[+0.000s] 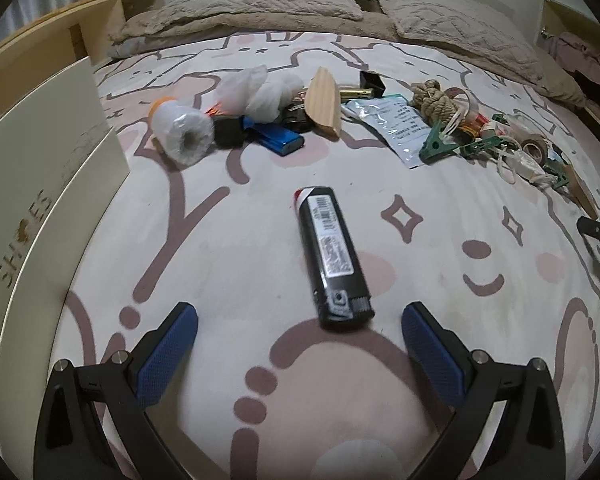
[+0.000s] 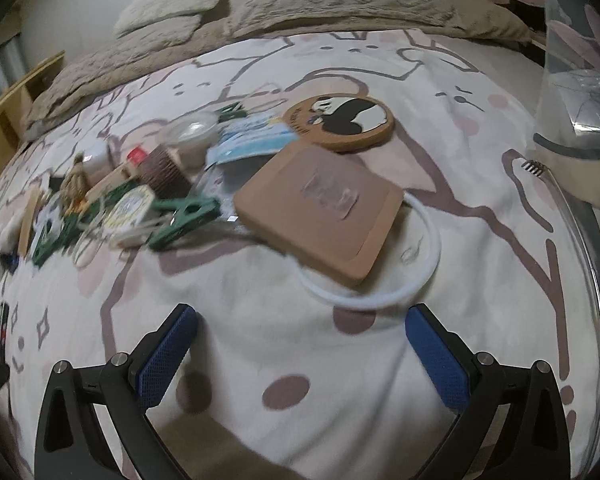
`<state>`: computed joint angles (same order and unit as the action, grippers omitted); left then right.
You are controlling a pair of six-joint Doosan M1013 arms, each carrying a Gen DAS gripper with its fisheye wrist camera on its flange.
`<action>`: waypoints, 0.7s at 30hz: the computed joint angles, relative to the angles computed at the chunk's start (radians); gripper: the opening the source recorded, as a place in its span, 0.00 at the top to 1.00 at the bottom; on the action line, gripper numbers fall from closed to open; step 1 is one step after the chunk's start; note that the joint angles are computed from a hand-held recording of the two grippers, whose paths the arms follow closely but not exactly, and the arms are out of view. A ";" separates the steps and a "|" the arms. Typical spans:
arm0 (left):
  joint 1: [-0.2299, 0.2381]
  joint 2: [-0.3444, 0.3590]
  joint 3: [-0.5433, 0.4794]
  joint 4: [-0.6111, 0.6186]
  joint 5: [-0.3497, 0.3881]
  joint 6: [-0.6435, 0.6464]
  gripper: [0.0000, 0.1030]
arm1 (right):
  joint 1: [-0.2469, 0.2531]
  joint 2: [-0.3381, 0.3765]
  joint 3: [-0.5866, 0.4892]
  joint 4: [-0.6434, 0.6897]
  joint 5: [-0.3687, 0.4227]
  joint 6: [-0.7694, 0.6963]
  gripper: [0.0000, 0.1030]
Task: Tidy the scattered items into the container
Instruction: 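Grasp the square wooden coaster with the right gripper while the left tool aligns over the lighter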
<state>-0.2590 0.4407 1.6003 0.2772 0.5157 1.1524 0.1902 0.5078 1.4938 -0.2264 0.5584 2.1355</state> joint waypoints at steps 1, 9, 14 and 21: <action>0.002 0.003 -0.004 -0.017 0.000 0.016 0.00 | -0.002 0.001 -0.001 0.001 -0.003 0.012 0.00; 0.011 0.011 -0.010 -0.076 0.001 0.063 0.00 | -0.023 -0.015 0.009 -0.046 -0.059 0.197 0.00; 0.006 0.011 -0.007 -0.044 -0.002 0.036 0.00 | -0.041 -0.010 -0.016 0.007 -0.085 0.217 0.00; 0.004 0.019 -0.010 -0.016 -0.011 0.005 0.00 | -0.038 0.031 -0.095 0.074 -0.040 0.191 0.00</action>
<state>-0.2551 0.4597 1.5900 0.2613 0.5045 1.1572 0.1523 0.5388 1.3989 -0.1524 0.5179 2.3266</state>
